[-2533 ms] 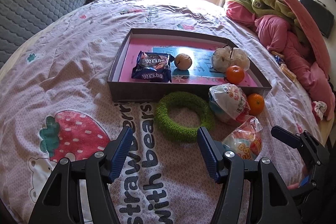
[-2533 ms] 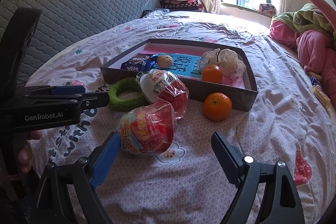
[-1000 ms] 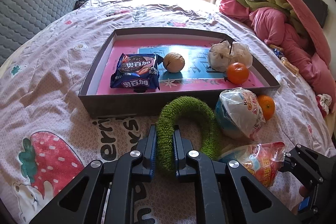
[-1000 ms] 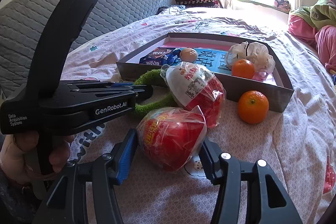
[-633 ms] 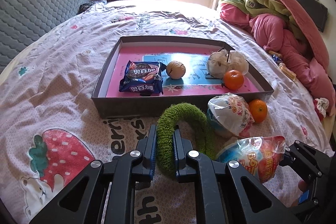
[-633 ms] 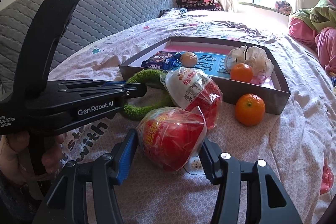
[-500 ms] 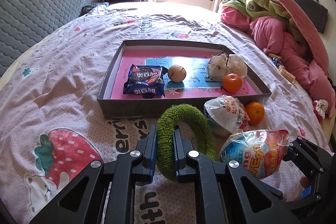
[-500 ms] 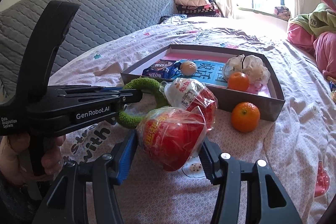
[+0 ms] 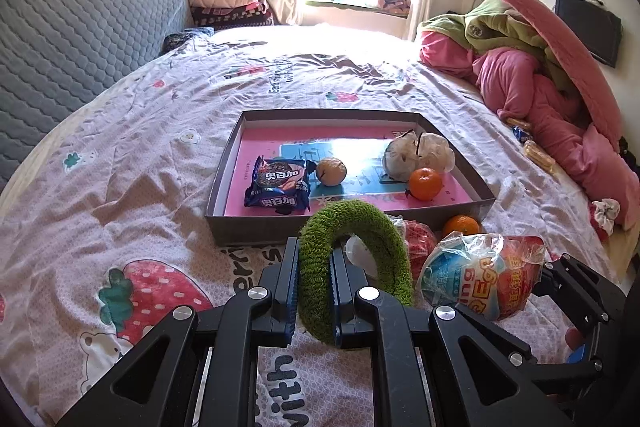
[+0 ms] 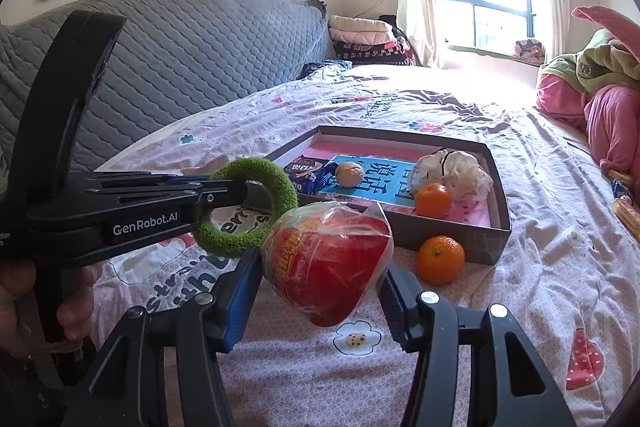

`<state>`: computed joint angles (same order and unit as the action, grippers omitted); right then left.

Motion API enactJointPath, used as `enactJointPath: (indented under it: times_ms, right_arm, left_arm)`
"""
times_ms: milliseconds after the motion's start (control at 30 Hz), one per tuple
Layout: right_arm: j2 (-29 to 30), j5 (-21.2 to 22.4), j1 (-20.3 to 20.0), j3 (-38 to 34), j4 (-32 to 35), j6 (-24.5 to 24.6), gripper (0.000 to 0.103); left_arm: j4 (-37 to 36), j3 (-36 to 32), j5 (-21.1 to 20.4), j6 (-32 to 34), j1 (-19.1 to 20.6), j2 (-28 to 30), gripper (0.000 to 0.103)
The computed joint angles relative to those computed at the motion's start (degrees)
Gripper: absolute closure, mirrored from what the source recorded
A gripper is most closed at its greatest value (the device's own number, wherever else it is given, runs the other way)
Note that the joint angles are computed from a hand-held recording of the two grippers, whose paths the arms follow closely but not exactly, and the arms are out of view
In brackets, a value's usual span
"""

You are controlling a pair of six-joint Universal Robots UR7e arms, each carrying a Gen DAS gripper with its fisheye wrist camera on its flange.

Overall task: Organize objects
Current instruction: 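Grasp the green fuzzy ring with the left tool while the right tool grasps the red bagged ball, then carry the green ring and red bagged ball over the tray with both tools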

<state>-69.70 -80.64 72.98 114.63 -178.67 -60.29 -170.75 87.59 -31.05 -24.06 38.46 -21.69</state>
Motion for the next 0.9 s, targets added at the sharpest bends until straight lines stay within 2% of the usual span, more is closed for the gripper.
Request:
enactJointPath:
  times_ms: [433, 900]
  right_arm:
    - [-1.29, 2.17, -0.49, 0.43, -3.31, 1.37, 0.047]
    - [-0.86, 1.13, -0.67, -0.16, -8.14, 4.22, 0.047]
  left_arm:
    - [0.44, -0.84, 1.43, -0.28, -1.63, 0.28, 0.090]
    - [0.13, -1.12, 1.90, -0.24, -2.33, 0.48, 0.090]
